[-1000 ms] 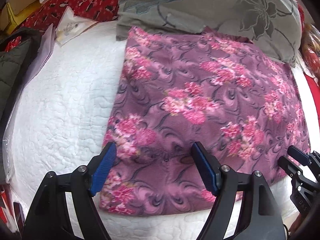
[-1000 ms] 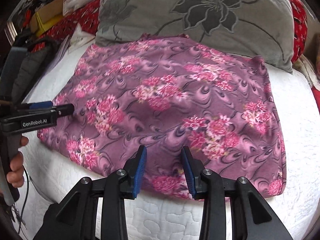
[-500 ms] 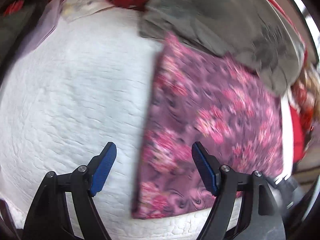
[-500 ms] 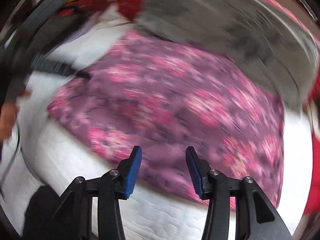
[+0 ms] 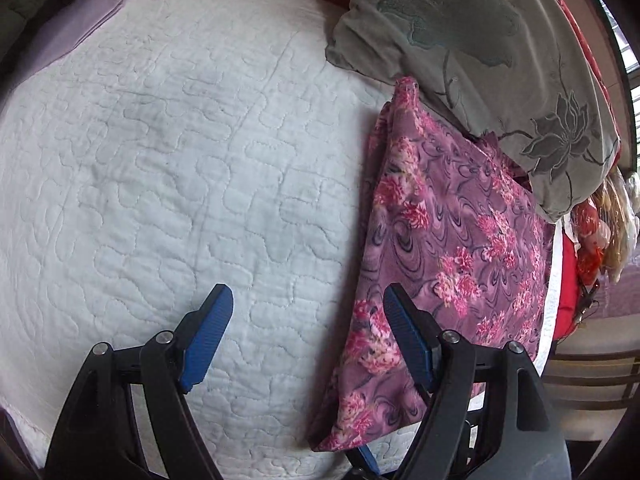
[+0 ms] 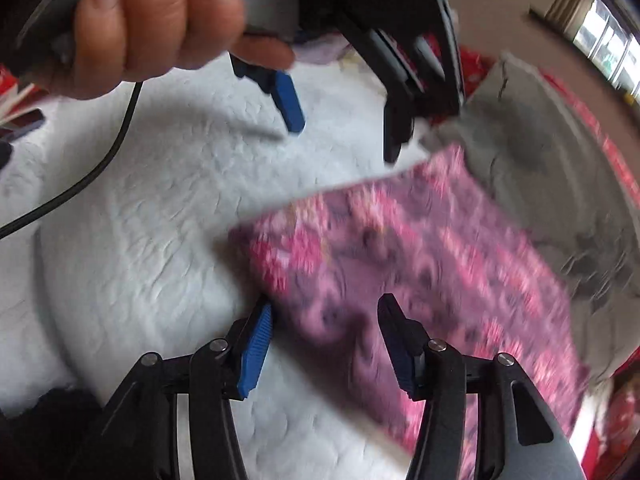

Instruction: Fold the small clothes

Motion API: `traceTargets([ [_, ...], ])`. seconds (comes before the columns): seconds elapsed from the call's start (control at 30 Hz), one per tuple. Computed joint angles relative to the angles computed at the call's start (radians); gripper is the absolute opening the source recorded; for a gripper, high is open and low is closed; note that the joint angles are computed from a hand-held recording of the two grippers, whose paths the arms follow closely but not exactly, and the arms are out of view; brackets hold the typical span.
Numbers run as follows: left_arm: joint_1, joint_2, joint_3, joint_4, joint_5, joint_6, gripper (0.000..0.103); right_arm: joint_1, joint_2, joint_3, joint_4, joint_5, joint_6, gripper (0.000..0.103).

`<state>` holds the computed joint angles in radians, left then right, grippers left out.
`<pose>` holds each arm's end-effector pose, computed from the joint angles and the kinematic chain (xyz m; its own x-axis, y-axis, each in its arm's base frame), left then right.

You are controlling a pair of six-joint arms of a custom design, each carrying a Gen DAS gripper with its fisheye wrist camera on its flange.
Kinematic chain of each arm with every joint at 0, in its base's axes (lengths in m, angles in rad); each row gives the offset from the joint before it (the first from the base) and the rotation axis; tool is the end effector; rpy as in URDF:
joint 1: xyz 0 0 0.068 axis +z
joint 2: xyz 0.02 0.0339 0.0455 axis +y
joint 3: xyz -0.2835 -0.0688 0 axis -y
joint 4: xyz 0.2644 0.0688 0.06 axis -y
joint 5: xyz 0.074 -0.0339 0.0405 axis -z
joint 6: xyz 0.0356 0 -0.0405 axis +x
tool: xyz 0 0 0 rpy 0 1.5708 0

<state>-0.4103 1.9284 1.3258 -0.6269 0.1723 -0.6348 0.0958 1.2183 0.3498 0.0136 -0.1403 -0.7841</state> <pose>0.3713 -0.1682 0.1759 -0.9600 -0.2195 -0.1737 -0.1536 0.9319 -0.3286 0.2090 0.0251 0.1341 -0.4004 -0.7409 -0.5392 -0.6621 0.6407 -0.3888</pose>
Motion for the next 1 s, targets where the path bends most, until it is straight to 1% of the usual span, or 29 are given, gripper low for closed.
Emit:
traceTargets([
  [0.07,0.001,0.016,0.025,-0.005,0.018,0.011,0.078,0.051,0.037,-0.025,0.126,0.066,0.042,0.056],
  [0.13,0.004,0.037,0.054,-0.010,0.060,0.023,0.078,0.068,0.073,-0.034,0.225,0.113,0.049,0.052],
  [0.17,0.006,0.050,0.072,-0.015,0.079,0.028,0.078,0.068,0.090,-0.038,0.265,0.120,0.047,0.034],
  [0.2,0.007,0.064,0.089,-0.018,0.103,0.032,0.078,0.070,0.113,-0.031,0.288,0.128,0.048,0.007],
  [0.23,0.008,0.076,0.103,-0.020,0.118,0.034,0.078,0.061,0.125,-0.021,0.284,0.127,0.046,0.010],
  [0.3,0.007,0.106,0.141,-0.023,0.150,0.034,0.078,0.010,0.112,-0.014,0.275,0.064,0.053,0.009],
  [0.47,-0.005,0.186,0.243,-0.037,0.206,-0.008,0.078,-0.101,-0.004,-0.016,0.222,-0.071,0.083,0.009],
  [0.6,-0.036,0.255,0.360,-0.103,0.196,-0.020,0.078,-0.147,-0.049,0.013,0.156,-0.134,0.105,0.008],
  [0.67,-0.055,0.277,0.404,-0.115,0.173,-0.032,0.077,-0.166,-0.067,0.019,0.131,-0.158,0.119,0.008],
  [0.73,-0.066,0.268,0.405,-0.090,0.152,-0.056,0.064,-0.184,-0.089,0.023,0.108,-0.182,0.131,0.008],
  [0.77,-0.071,0.270,0.417,-0.092,0.154,-0.069,0.045,-0.193,-0.100,0.024,0.097,-0.190,0.134,0.007],
  [0.8,-0.074,0.279,0.436,-0.102,0.160,-0.074,0.027,-0.201,-0.110,0.024,0.087,-0.198,0.138,0.007],
  [0.83,-0.079,0.283,0.452,-0.116,0.156,-0.073,0.022,-0.215,-0.114,0.027,0.079,-0.213,0.140,0.007],
  [0.87,-0.088,0.286,0.475,-0.140,0.128,-0.067,0.015,-0.231,-0.117,0.029,0.073,-0.228,0.144,0.007],
  [1.0,-0.123,0.277,0.519,-0.177,0.062,-0.075,0.012,-0.306,-0.109,0.060,0.030,-0.302,0.174,0.007],
])
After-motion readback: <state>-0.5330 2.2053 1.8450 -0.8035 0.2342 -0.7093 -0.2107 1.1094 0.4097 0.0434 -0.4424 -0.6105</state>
